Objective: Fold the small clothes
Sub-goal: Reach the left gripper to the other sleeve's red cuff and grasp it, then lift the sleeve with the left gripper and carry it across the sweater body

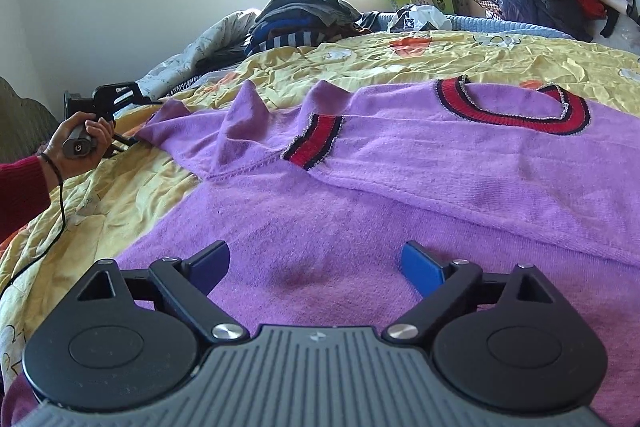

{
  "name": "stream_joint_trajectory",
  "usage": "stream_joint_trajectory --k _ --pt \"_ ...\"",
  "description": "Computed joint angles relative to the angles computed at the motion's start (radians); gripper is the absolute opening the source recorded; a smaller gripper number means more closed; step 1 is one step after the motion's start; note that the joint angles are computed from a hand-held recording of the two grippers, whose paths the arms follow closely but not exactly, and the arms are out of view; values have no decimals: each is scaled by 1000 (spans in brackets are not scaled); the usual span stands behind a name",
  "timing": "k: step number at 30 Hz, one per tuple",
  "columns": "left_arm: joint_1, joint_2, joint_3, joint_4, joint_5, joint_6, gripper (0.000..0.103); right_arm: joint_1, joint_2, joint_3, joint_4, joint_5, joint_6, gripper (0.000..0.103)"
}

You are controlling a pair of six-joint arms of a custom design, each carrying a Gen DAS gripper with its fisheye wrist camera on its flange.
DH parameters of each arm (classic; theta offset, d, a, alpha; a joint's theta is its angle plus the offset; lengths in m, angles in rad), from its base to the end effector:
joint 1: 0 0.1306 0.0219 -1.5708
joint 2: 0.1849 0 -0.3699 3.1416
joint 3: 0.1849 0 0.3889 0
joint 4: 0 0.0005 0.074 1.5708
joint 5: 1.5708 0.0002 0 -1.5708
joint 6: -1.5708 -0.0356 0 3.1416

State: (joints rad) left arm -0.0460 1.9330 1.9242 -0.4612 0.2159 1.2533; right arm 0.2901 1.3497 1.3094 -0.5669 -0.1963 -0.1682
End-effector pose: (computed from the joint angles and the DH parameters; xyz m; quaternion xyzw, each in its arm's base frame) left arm 0.6990 -0.0403 0.3936 -0.4346 0.7296 -0.3877 0.3585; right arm 0.4643 0.1453 0.4223 -0.0990 0.8775 0.1893 0.4294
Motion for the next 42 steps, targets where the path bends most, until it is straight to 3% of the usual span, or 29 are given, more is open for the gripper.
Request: stream_joint_trajectory --k 5,6,8,11,16,21,29,31,37,42 --pt "3 -7 -50 87 -76 74 35 -3 2 0 4 -7 -4 92" --pt "1 -5 -46 82 -98 66 32 -3 2 1 3 -7 -3 92" --pt "-7 7 -13 33 -126 21 14 -3 2 1 3 -7 -4 92" --pt "-24 21 40 -48 -171 -65 5 -4 3 2 2 -11 -3 94" --pt "-70 32 151 -209 -315 -264 5 -9 3 -1 9 -28 -8 95" --pt "-120 0 190 -253 -468 -468 5 -13 1 -6 16 -36 -17 95" --pt "-174 -62 175 -281 -731 -609 5 -8 2 -2 9 -28 -12 96" --pt "-185 -68 177 -298 -799 -612 5 -7 2 -1 7 -25 -10 96" --pt "-176 -106 160 -404 -939 -465 5 -19 0 -8 20 -45 -30 95" --pt "-171 -125 150 -478 -934 -443 5 -20 1 -7 20 -41 -34 95"
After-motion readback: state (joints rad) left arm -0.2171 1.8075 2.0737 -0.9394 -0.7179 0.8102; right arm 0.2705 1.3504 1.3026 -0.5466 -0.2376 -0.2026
